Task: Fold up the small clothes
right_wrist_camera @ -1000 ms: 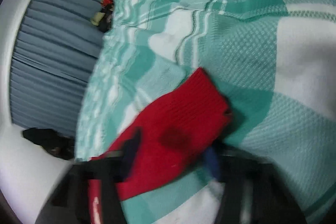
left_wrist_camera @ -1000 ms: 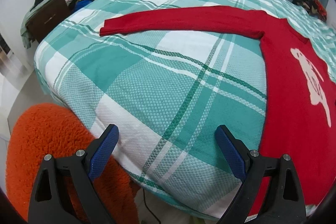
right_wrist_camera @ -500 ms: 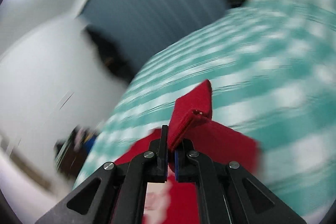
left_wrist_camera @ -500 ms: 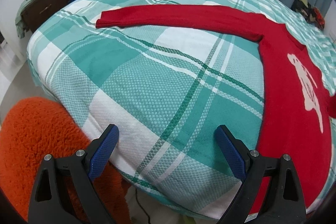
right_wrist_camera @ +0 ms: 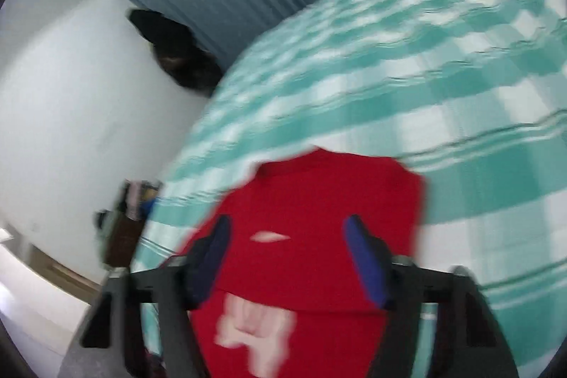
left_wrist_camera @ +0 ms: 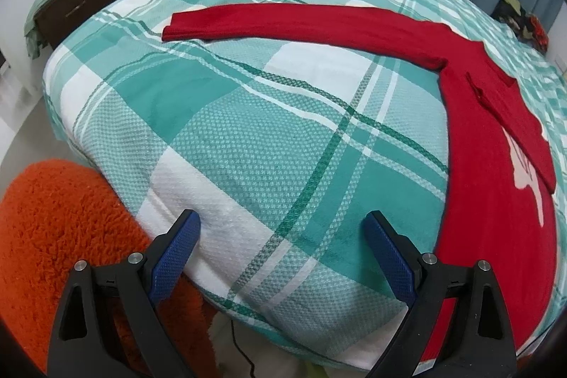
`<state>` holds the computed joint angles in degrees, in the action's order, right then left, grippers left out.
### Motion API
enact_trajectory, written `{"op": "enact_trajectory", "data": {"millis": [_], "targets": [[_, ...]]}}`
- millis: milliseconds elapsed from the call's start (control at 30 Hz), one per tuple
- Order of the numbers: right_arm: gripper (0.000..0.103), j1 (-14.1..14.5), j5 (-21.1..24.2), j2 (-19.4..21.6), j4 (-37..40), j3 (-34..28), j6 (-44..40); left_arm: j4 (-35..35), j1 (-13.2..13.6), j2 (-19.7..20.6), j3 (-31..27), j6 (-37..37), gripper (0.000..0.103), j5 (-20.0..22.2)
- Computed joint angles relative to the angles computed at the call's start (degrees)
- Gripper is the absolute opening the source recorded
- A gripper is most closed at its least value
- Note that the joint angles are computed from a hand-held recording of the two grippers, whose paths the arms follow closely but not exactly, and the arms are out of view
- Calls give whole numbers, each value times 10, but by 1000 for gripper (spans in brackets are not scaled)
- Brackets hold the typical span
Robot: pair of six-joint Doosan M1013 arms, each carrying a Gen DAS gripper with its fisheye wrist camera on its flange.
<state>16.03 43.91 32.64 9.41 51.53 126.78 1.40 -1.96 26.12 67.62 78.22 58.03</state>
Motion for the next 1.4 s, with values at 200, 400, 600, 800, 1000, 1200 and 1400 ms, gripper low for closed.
{"op": "enact_trajectory", "data": {"millis": [200,400,600,800,1000,1200,1400], "targets": [[33,-3,22,26,90,17,-74,16,-4,-1,4,-7,95,-4],[0,7,68,25,-43,58,95,16,-3,-2,6,-3,97,-5],[15,32,68,10,-81,38,29,22,-6,0,2,-10,98,2],[0,30,75,-1,-52,101,54,10,-1,-2,5,4,98,5],[8,61,49,-56,-130,137,94,18,-3,0,4,-4,100,8],[20,92,51,-81,-18,196,37,20,-5,-1,7,1,102,3],[17,130,11,-140,-190,290,284,4,1,1,2,13,102,16]]}}
